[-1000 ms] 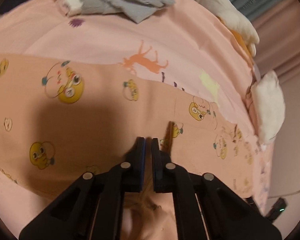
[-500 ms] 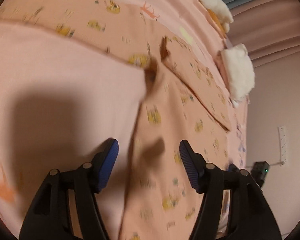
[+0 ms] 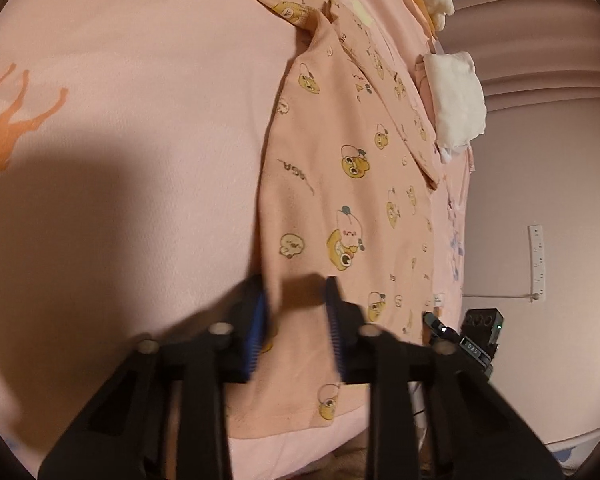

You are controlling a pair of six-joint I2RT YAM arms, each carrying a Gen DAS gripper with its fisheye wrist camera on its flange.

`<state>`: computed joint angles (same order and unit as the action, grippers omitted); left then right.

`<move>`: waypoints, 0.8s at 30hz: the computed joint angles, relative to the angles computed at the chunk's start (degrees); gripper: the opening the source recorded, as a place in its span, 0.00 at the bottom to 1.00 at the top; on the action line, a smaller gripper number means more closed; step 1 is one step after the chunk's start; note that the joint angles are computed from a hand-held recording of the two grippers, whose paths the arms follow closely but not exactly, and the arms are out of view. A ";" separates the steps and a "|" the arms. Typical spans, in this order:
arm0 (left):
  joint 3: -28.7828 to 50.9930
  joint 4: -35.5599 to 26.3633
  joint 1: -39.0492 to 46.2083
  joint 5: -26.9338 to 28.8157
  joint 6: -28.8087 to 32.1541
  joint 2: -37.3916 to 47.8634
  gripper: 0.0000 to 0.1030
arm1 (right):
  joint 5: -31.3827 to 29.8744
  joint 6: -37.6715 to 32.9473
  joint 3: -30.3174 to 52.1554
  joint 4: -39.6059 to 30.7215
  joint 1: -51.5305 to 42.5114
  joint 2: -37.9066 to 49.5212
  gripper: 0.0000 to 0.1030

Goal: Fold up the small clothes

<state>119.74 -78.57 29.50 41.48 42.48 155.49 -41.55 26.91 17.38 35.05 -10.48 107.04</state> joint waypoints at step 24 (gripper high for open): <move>-5.11 0.38 4.50 0.10 -1.55 -2.34 0.48 | 7.48 4.65 -5.67 2.25 4.30 -2.94 0.19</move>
